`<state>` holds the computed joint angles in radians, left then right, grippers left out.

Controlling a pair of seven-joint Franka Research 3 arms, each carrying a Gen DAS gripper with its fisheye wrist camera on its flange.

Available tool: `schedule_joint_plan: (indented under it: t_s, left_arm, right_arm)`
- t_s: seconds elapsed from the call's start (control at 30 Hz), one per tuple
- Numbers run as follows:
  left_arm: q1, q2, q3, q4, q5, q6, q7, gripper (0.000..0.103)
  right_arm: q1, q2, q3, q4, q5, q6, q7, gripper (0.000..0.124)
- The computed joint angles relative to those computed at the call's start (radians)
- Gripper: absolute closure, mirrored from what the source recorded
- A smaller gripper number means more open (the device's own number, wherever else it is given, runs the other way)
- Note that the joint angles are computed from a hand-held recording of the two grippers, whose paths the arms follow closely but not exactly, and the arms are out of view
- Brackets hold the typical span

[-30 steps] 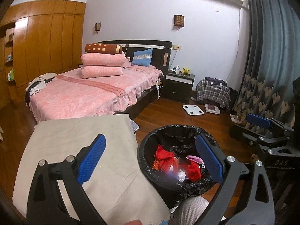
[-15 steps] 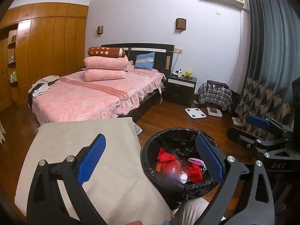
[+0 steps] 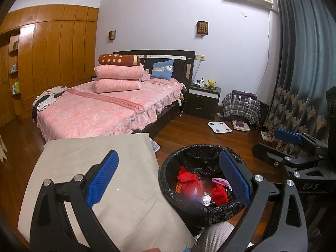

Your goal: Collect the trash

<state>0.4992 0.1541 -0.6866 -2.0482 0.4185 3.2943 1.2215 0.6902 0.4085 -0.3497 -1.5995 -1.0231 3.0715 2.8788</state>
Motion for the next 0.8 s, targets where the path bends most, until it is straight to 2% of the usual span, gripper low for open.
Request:
schedule_joint_plan:
  t_s: [0.17,0.33,0.5,0.8]
  left_arm:
    - [0.001,-0.001,-0.001,-0.001,0.0,0.001,-0.002,0.009]
    - [0.004,0.0,-0.003,0.005,-0.004,-0.006,0.003,0.009]
    - [0.023,0.002,-0.024,0.004,-0.017,-0.007,0.02,0.009]
    - [0.006,-0.001,-0.008,0.003,-0.028,-0.006,0.026,0.009]
  right_arm:
    - [0.001,0.001,-0.001,0.0,0.005,0.001,-0.006,0.027]
    - [-0.013,0.009,0.023,0.019,0.056,-0.01,-0.064,0.027]
    - [0.007,0.011,-0.001,0.016,0.074,-0.004,-0.073,0.027]
    - [0.032,0.014,-0.03,0.011,0.1,0.005,-0.089,0.027]
